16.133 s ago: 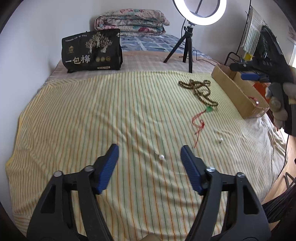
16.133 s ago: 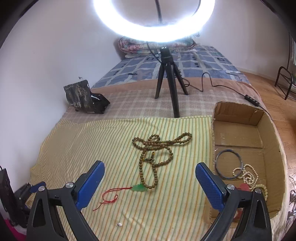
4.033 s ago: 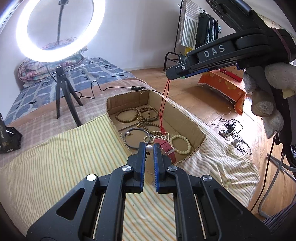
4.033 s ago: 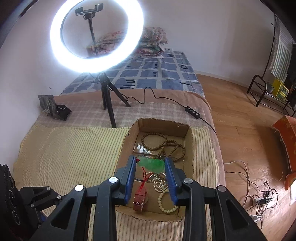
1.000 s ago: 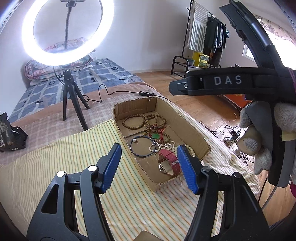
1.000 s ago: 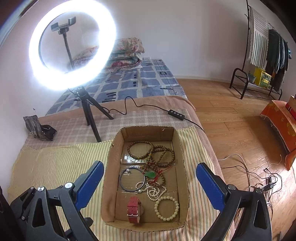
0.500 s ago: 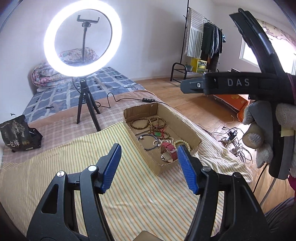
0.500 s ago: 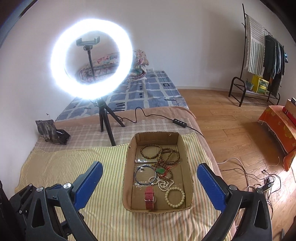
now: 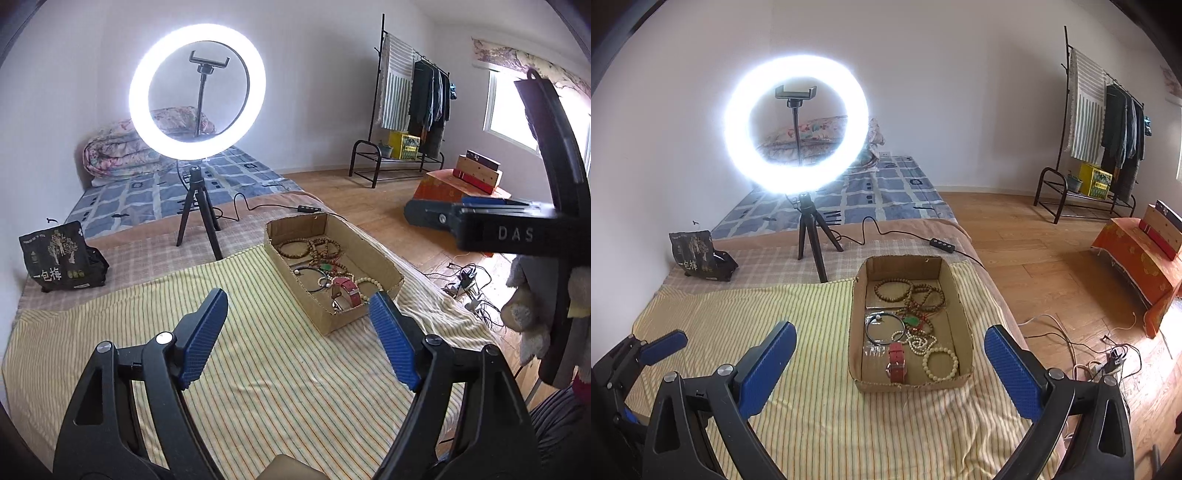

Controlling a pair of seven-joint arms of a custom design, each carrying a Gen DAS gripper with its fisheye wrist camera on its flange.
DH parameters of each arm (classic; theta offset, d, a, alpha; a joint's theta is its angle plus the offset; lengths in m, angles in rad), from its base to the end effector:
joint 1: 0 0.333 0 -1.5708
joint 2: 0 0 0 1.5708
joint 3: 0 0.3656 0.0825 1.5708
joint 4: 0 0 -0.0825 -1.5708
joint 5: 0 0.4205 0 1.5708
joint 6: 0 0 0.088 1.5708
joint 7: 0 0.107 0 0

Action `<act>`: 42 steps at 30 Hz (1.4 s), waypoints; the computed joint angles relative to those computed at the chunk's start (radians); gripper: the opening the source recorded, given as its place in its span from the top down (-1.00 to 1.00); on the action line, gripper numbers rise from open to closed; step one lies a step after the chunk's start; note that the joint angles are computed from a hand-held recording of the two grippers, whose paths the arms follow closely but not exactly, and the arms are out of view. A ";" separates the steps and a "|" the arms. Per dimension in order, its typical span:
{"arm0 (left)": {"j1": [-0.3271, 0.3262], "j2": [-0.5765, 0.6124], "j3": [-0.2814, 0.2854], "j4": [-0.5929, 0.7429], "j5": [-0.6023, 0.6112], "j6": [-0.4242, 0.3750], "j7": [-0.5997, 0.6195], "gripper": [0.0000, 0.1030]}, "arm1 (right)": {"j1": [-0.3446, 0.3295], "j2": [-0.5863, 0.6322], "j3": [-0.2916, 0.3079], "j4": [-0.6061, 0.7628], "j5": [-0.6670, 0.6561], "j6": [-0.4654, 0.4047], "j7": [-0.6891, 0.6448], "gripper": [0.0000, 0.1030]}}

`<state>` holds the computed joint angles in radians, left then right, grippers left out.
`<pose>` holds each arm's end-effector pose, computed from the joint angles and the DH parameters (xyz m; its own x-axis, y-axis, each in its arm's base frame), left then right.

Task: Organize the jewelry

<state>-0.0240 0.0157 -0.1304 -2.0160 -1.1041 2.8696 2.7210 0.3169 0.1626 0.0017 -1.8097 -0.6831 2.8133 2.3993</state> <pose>0.6265 -0.0464 0.5503 -0.3796 -0.9214 0.0833 -0.5241 0.1400 -0.8401 0.6495 0.2466 0.5762 0.0520 -0.9986 -0.0127 -0.5999 -0.0211 -0.7998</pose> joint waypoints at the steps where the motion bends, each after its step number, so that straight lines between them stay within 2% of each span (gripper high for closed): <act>1: 0.001 -0.006 0.001 -0.005 -0.007 0.000 0.006 -0.59 | 0.006 -0.007 -0.007 -0.011 -0.023 0.004 0.026 -0.99; 5: 0.000 -0.024 0.008 -0.024 -0.002 -0.005 0.006 -0.59 | 0.013 -0.031 -0.016 -0.037 -0.101 0.009 0.104 -0.99; 10: -0.009 -0.040 0.014 -0.047 -0.003 0.024 0.020 -0.60 | 0.008 -0.050 -0.018 -0.053 -0.227 0.017 0.238 -0.99; 12: -0.011 -0.045 0.016 -0.055 0.029 0.034 -0.010 -0.73 | 0.001 -0.047 -0.010 -0.051 -0.238 0.018 0.247 -0.99; 14: -0.018 -0.052 0.018 -0.063 -0.001 0.051 0.026 -0.93 | -0.004 -0.047 -0.005 -0.053 -0.236 0.020 0.246 -0.99; 16: -0.029 -0.061 0.020 -0.068 -0.070 0.083 0.103 -0.98 | -0.007 -0.044 -0.001 -0.053 -0.229 0.021 0.234 -0.99; 20: -0.045 -0.062 0.018 -0.078 -0.080 0.149 0.118 -0.99 | -0.006 -0.039 -0.002 -0.051 -0.240 0.018 0.240 -0.99; 23: -0.041 -0.063 0.022 -0.085 -0.007 0.127 0.048 -0.99 | -0.006 -0.040 -0.004 -0.054 -0.250 0.016 0.254 -0.99; 27: -0.045 -0.060 0.022 -0.090 0.028 0.135 0.029 -0.99 | -0.003 -0.036 -0.005 -0.049 -0.278 0.000 0.271 -0.99; 32: -0.041 -0.055 0.025 -0.089 0.068 0.115 -0.012 -0.99 | -0.006 -0.027 0.001 -0.044 -0.239 0.006 0.225 -0.99; 42: -0.030 -0.047 0.024 -0.081 0.096 0.099 -0.046 -0.99 | 0.001 -0.020 -0.006 -0.038 -0.235 0.012 0.236 -0.99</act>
